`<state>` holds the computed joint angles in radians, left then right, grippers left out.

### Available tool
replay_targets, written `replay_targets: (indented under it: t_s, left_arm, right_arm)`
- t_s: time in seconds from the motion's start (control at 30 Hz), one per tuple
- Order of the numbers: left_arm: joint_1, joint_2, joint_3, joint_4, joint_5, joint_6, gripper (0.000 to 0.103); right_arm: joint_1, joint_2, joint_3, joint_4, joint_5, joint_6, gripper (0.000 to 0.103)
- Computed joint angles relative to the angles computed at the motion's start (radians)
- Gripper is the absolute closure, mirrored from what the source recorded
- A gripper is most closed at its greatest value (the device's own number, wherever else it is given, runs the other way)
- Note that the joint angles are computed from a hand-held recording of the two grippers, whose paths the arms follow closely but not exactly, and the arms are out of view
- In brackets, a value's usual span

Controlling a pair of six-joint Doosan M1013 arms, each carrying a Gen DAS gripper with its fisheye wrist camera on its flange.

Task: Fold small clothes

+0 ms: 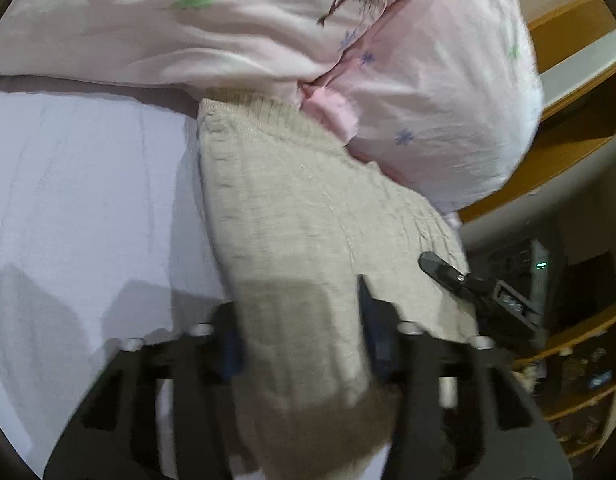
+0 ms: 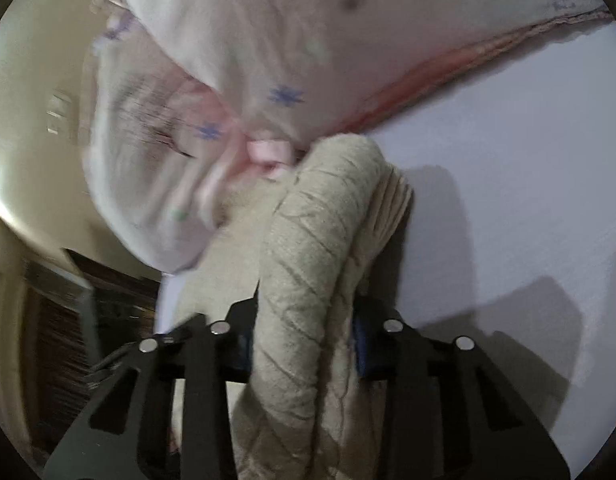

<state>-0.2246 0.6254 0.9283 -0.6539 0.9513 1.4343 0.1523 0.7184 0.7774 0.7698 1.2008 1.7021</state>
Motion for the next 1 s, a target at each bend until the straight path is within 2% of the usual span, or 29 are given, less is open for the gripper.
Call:
replay_targets:
  t_s: [0.07, 0.13, 0.17, 0.2, 0.23, 0.27, 0.3, 0.33, 0.37, 0.4, 0.43, 0.47, 0.53, 0.57, 0.6, 0.73, 0.8, 0.9, 0.93, 0.97, 1.0]
  left_arm:
    - [0.016, -0.024, 0.026, -0.054, 0.006, 0.063, 0.063]
    - [0.023, -0.074, 0.076, 0.018, -0.036, 0.094, 0.062]
    - [0.026, -0.093, 0.093, 0.095, -0.048, 0.083, 0.061]
    - [0.025, -0.096, 0.094, 0.146, -0.048, 0.062, 0.057]
    - [0.021, -0.1, 0.092, 0.249, -0.041, 0.009, 0.054]
    - [0.018, -0.101, 0.092, 0.323, -0.032, -0.031, 0.053]
    - [0.015, -0.111, 0.105, 0.38, -0.037, -0.068, 0.053]
    - [0.012, -0.125, 0.125, 0.411, -0.07, -0.093, 0.053]
    - [0.002, -0.156, 0.167, 0.471, -0.142, -0.132, 0.053]
    - [-0.004, -0.173, 0.19, 0.497, -0.184, -0.148, 0.053]
    - [-0.009, -0.192, 0.215, 0.502, -0.229, -0.147, 0.052]
    - [-0.017, -0.217, 0.25, 0.482, -0.287, -0.121, 0.051]
    - [-0.034, -0.235, 0.275, 0.436, -0.325, -0.052, 0.048]
    - [-0.042, -0.238, 0.278, 0.412, -0.32, -0.012, 0.047]
    - [-0.051, -0.231, 0.272, 0.404, -0.301, 0.012, 0.047]
    - [-0.07, -0.202, 0.245, 0.402, -0.235, 0.071, 0.048]
    - [-0.069, -0.192, 0.239, 0.355, -0.214, 0.123, 0.049]
    - [-0.081, -0.187, 0.239, 0.411, -0.221, 0.121, 0.049]
    - [-0.082, -0.185, 0.24, 0.416, -0.227, 0.122, 0.049]
    - [-0.083, -0.186, 0.244, 0.422, -0.235, 0.121, 0.049]
    - [-0.084, -0.192, 0.251, 0.43, -0.242, 0.12, 0.049]
  right_arm:
    - [0.004, 0.003, 0.003, 0.088, 0.009, -0.063, 0.072]
    - [0.03, 0.029, -0.04, 0.083, 0.053, -0.086, 0.071]
    - [0.052, 0.048, -0.081, 0.011, 0.083, -0.077, 0.067]
    - [0.07, 0.067, -0.126, -0.067, 0.117, -0.064, 0.058]
    - [0.093, 0.081, -0.17, -0.191, 0.148, -0.051, 0.053]
    - [0.104, 0.073, -0.172, -0.263, 0.138, -0.055, 0.043]
    - [0.104, 0.052, -0.143, -0.282, 0.098, -0.06, 0.041]
    - [0.098, 0.023, -0.101, -0.277, 0.041, -0.069, 0.04]
    - [0.086, -0.012, -0.045, -0.24, -0.032, -0.09, 0.037]
    - [0.075, -0.029, -0.014, -0.193, -0.063, -0.117, 0.037]
    - [0.068, -0.034, -0.005, -0.156, -0.062, -0.141, 0.037]
    - [0.066, -0.026, -0.018, -0.14, -0.029, -0.161, 0.04]
    - [0.075, 0.01, -0.075, -0.152, 0.07, -0.181, 0.068]
    - [0.094, 0.034, -0.114, -0.199, 0.095, -0.163, 0.09]
    - [0.103, 0.032, -0.111, -0.243, 0.079, -0.162, 0.092]
    - [0.096, -0.026, -0.022, -0.323, -0.102, -0.102, 0.094]
    - [0.107, -0.019, -0.032, -0.395, -0.099, -0.082, 0.094]
    - [0.13, 0.022, -0.088, -0.519, -0.004, -0.078, 0.092]
    - [0.13, 0.015, -0.081, -0.529, -0.011, -0.085, 0.09]
    - [0.129, 0.011, -0.083, -0.54, -0.012, -0.08, 0.082]
    - [0.121, -0.015, -0.052, -0.518, -0.059, -0.071, 0.073]
